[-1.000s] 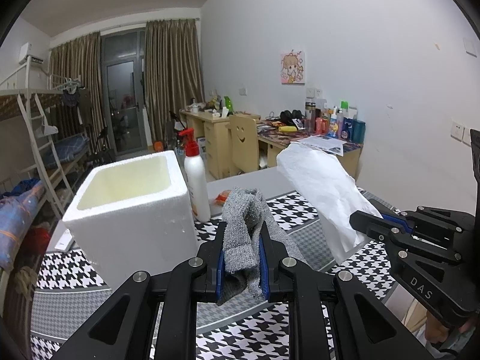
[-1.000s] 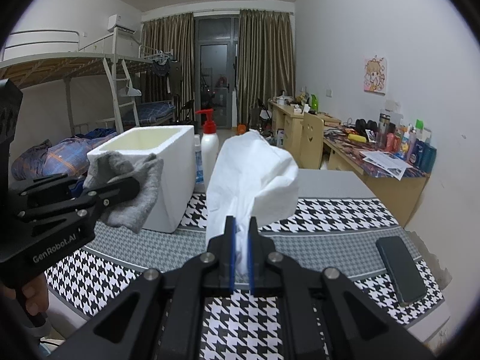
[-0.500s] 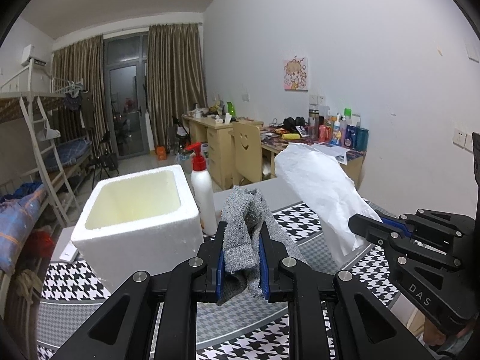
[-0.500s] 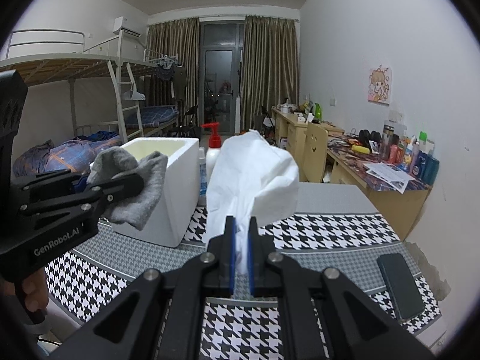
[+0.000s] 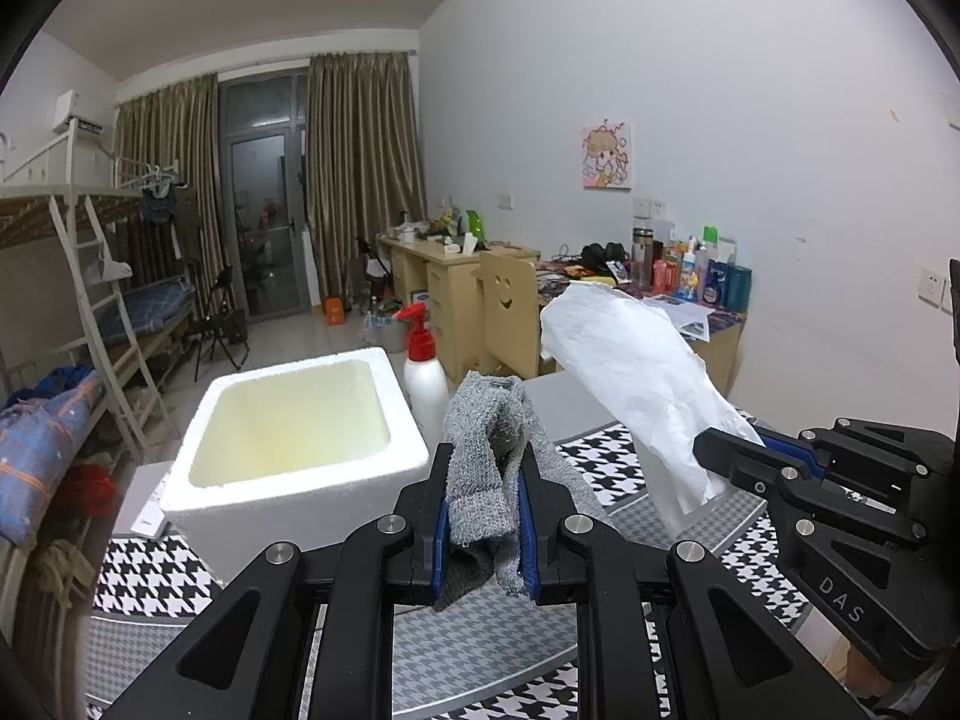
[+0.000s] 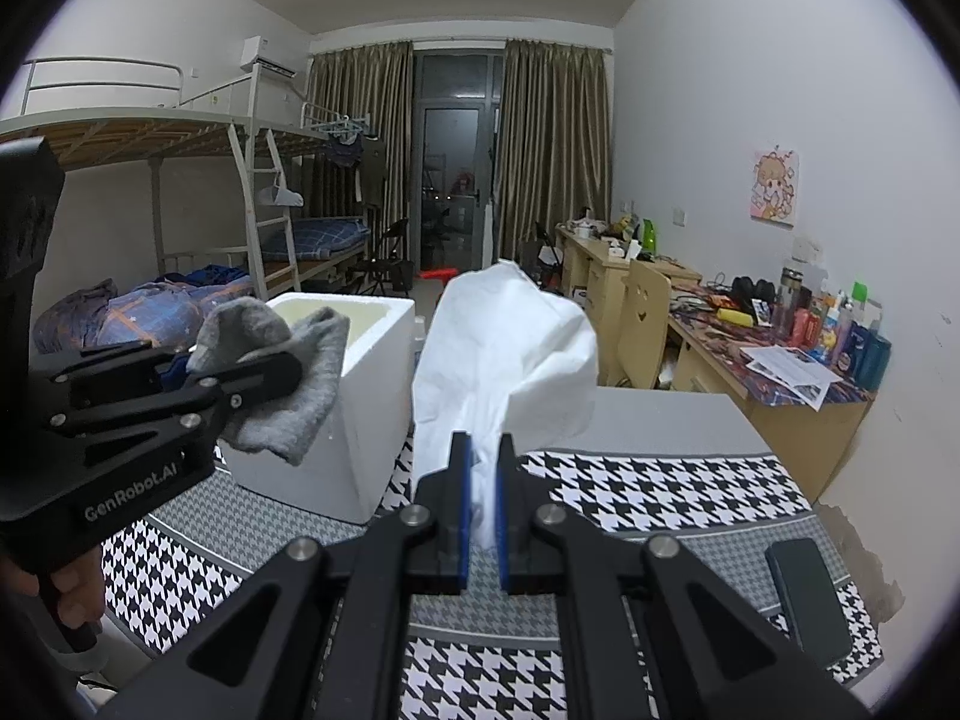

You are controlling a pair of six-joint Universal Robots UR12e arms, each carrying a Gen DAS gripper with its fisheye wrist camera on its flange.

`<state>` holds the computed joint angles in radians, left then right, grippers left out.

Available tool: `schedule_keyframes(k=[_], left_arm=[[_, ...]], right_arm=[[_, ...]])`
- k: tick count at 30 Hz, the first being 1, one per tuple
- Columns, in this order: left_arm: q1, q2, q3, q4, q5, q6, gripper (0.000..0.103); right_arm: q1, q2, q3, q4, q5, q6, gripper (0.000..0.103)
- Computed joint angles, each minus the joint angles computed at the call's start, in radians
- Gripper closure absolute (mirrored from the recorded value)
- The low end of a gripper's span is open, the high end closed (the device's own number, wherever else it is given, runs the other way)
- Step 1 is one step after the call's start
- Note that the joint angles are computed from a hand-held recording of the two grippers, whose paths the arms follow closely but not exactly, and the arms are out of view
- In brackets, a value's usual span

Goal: Organize soft objects
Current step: 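Lift the sock and tissue and carry both toward the white foam box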

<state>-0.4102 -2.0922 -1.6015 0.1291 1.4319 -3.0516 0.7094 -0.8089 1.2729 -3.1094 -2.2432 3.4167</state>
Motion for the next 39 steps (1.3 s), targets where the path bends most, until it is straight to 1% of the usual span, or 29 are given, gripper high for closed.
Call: schedule_keyframes(k=[22, 26, 39], left_arm=[[0.010, -0.011, 0.033, 0.012, 0.037, -0.004, 0.084], [0.014, -0.013, 0.042, 0.008, 0.048, -0.012, 0.084], [0.025, -0.026, 0.078, -0.001, 0.087, -0.046, 0.084]], right_arm=[[-0.015, 0.028, -0.069, -0.006, 0.063, -0.036, 0.094], [-0.018, 0.033, -0.081, -0.012, 0.077, -0.046, 0.094], [-0.025, 0.056, -0.148, 0.018, 0.115, -0.074, 0.094]])
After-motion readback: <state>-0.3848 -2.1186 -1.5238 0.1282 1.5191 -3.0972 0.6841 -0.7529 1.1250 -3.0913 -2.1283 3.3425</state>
